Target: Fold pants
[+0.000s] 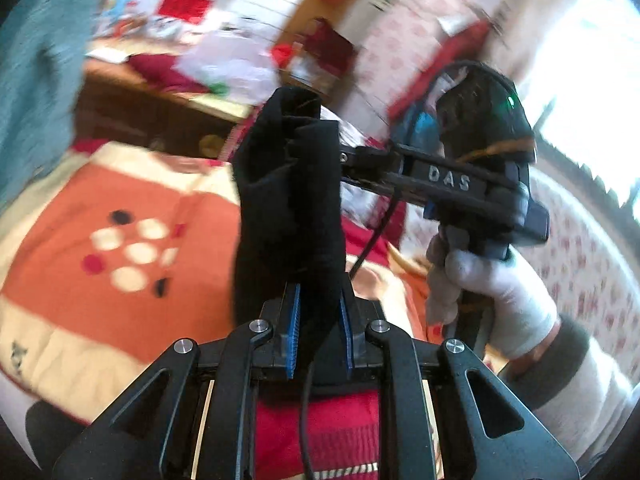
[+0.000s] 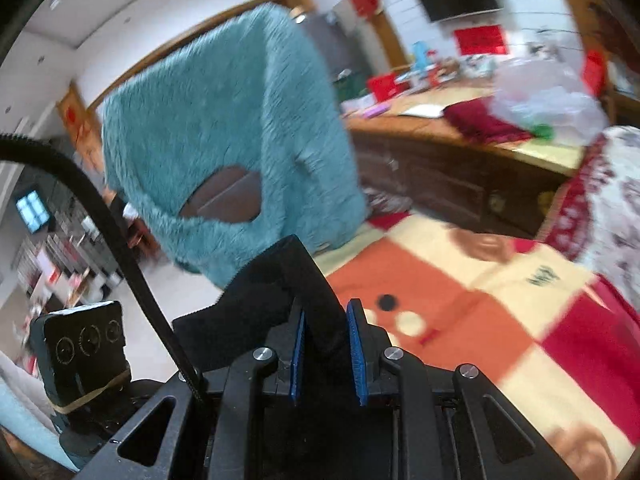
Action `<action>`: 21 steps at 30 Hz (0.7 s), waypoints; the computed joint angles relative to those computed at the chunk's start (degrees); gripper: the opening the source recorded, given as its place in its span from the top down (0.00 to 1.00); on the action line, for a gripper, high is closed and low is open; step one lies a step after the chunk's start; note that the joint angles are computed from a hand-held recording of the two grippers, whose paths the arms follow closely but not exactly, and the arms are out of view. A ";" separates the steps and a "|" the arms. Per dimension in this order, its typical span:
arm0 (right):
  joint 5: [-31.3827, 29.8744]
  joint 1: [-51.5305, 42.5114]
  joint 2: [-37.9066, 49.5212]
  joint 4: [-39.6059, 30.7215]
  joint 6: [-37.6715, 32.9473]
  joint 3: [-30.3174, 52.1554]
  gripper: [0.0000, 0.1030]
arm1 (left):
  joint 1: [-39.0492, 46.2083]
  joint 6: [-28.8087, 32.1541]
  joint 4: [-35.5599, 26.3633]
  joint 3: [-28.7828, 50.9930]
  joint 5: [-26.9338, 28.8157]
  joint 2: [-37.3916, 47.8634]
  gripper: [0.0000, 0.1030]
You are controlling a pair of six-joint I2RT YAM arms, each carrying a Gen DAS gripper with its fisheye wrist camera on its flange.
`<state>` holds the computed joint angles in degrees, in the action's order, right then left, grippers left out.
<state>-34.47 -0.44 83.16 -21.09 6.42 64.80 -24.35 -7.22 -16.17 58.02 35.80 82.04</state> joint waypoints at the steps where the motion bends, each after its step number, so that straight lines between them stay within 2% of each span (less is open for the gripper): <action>1: -1.11 -1.97 -1.44 -0.20 -0.22 -1.39 0.81 | -2.90 0.68 0.36 -0.12 -1.50 0.40 0.85; 4: -4.95 -10.72 -8.79 -0.08 -0.62 -10.50 0.81 | -10.51 2.13 1.96 -0.50 -6.07 3.29 0.85; 7: -6.11 -18.65 -11.62 -1.04 -2.06 -16.35 0.82 | -17.73 3.62 3.20 -0.67 -10.65 7.80 0.85; 10: -1.38 -27.20 -11.75 -5.58 -5.76 -21.87 0.81 | -23.96 5.46 0.79 1.87 -12.89 14.32 0.85; 12: 2.33 -30.23 -9.77 -7.00 -7.30 -24.05 0.81 | -26.00 7.53 -0.98 2.45 -14.23 15.63 0.85; 14: 4.89 -33.09 -9.71 -8.51 -8.10 -26.36 0.79 | -25.83 10.11 -1.64 1.00 -13.78 13.88 0.85; 17: 0.62 -39.40 -14.64 -11.34 -10.00 -28.82 0.78 | -23.01 12.14 -4.78 1.47 -10.25 11.69 0.85; 19: -2.97 -42.61 -19.48 -15.39 -11.13 -28.90 0.72 | -19.07 12.79 -7.87 2.66 -7.25 9.93 0.85; 21: -8.70 -45.45 -22.56 -18.30 -12.46 -29.26 0.46 | -15.55 12.38 -8.80 2.97 -6.26 8.17 0.85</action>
